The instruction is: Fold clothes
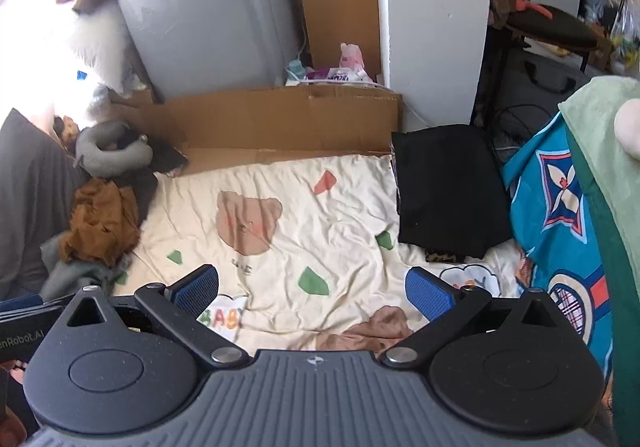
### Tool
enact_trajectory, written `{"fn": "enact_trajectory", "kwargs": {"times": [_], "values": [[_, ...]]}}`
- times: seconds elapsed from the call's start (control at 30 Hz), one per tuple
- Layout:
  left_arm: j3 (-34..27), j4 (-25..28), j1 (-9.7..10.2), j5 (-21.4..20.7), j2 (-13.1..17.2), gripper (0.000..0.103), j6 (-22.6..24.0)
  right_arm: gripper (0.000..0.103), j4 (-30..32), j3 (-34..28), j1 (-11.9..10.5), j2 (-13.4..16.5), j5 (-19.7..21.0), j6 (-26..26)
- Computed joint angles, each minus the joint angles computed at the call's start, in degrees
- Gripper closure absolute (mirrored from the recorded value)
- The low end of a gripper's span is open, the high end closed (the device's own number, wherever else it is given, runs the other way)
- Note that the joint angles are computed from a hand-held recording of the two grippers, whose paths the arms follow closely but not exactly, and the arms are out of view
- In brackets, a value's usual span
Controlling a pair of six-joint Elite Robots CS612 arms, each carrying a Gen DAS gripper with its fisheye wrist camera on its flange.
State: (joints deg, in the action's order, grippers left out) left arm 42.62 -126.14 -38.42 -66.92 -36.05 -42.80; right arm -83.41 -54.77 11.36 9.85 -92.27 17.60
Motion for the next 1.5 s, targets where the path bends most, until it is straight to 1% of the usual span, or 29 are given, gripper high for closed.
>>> {"fn": "enact_trajectory", "kwargs": {"times": [0.13,0.23,0.37,0.5,0.7,0.87,0.97,1.0,1.07,1.2,1.27,1.37,1.43,1.5], "values": [[-0.46,0.21,-0.12,-1.73,0.62,0.000,0.07,0.000,0.09,-0.40,0.09,1.01,0.71,0.51],[-1.12,-0.03,-0.11,-1.46,1.20,0.000,0.88,0.000,0.20,-0.32,0.30,1.56,-0.30,0.12],[-2.25,-0.26,0.12,-1.44,2.05,0.000,1.32,0.000,-0.85,0.71,0.49,1.62,0.16,-0.21],[-5.81,4.97,0.63,-3.35,4.02,0.000,-0.10,0.001,-1.62,2.68,0.70,1.10,-0.14,-0.56],[-8.79,8.99,0.64,-1.27,5.40,0.000,1.34,0.001,-1.43,5.88,0.61,-0.19,0.38,-0.53],[-10.98,11.06,1.47,-4.37,6.70,0.000,0.46,0.001,-1.95,6.92,0.69,-0.54,0.49,-1.01],[-13.48,14.63,1.35,-3.31,7.98,0.000,1.26,0.001,-2.01,7.17,0.64,-0.64,0.80,-0.90],[-13.55,14.89,1.35,-3.30,8.00,0.000,0.88,0.001,-1.93,7.26,0.65,-0.69,0.68,-1.16],[-12.73,14.25,1.27,-2.76,7.55,0.000,0.06,0.001,-1.79,7.44,0.66,-0.79,0.63,-1.63],[-12.23,13.94,0.64,1.32,7.11,0.000,1.38,0.001,-1.49,7.43,0.63,-0.80,0.93,-2.04],[-12.39,14.12,0.44,2.47,7.14,0.000,1.87,0.001,-1.42,7.39,0.67,-0.79,0.77,-2.18],[-12.06,13.37,0.47,2.12,6.98,0.000,2.46,0.001,-1.39,7.52,0.76,-0.87,0.40,-2.37],[-12.21,13.69,0.59,1.63,7.07,0.000,2.23,0.001,-1.35,7.54,0.68,-0.87,0.98,-2.32],[-12.32,13.97,0.52,2.21,7.11,0.000,2.58,0.001,-1.31,7.56,0.61,-0.88,1.55,-2.27]]}}
